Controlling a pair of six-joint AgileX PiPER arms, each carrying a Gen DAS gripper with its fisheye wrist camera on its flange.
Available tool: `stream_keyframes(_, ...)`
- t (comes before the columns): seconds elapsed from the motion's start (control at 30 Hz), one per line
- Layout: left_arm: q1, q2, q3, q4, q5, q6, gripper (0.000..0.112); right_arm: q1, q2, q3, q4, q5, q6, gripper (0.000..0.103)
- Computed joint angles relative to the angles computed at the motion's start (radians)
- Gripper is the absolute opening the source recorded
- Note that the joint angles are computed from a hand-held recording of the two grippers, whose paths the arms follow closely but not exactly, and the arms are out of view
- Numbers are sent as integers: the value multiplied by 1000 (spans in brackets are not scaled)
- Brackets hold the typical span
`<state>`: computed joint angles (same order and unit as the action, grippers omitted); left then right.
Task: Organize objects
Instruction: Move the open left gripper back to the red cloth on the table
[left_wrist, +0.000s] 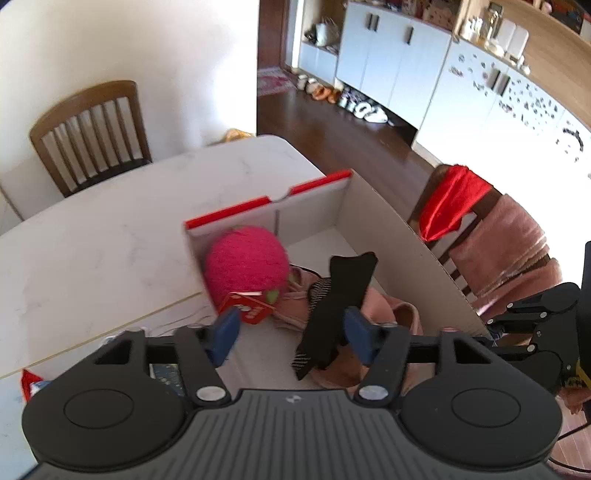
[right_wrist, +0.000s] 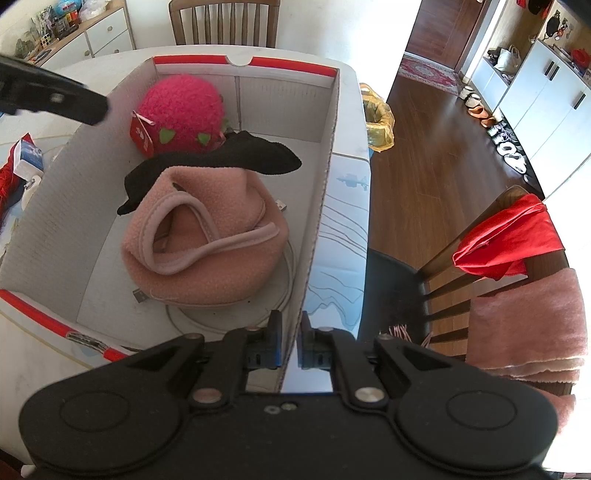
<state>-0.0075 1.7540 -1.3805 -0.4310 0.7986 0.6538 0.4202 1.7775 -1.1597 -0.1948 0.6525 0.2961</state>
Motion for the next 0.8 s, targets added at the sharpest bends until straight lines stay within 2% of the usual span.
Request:
stream_keyframes(0.1, 44, -29, 15, -20, 21, 27, 65, -1, -1, 0, 2, 0, 3, 7)
stream_keyframes(0.2, 92, -52, 34, -32, 29, 42, 73, 0, -2, 1, 2, 0, 4, 7)
stream_keyframes(0.3, 148, -73, 55, -43, 30, 64, 75, -1, -3, 1, 6, 0, 1, 7)
stream_keyframes(0.4, 217, -85, 70, -62, 39, 80, 84, -3, -6, 0, 12, 3, -4, 7)
stream_keyframes(0.6, 351, -68, 92, -76, 33, 102, 91, 0, -8, -2, 10, 9, 1, 7)
stream_keyframes(0.7, 397, -53, 106, -58, 4, 104, 92, 0, -10, -1, 11, 11, -1, 8)
stream_keyframes(0.77, 421, -49, 128, -41, -41, 101, 102, 1, -10, -1, 11, 13, -1, 8)
stream_keyframes(0.8, 434, -48, 137, -37, -59, 99, 103, 1, -10, -2, 11, 14, -2, 8)
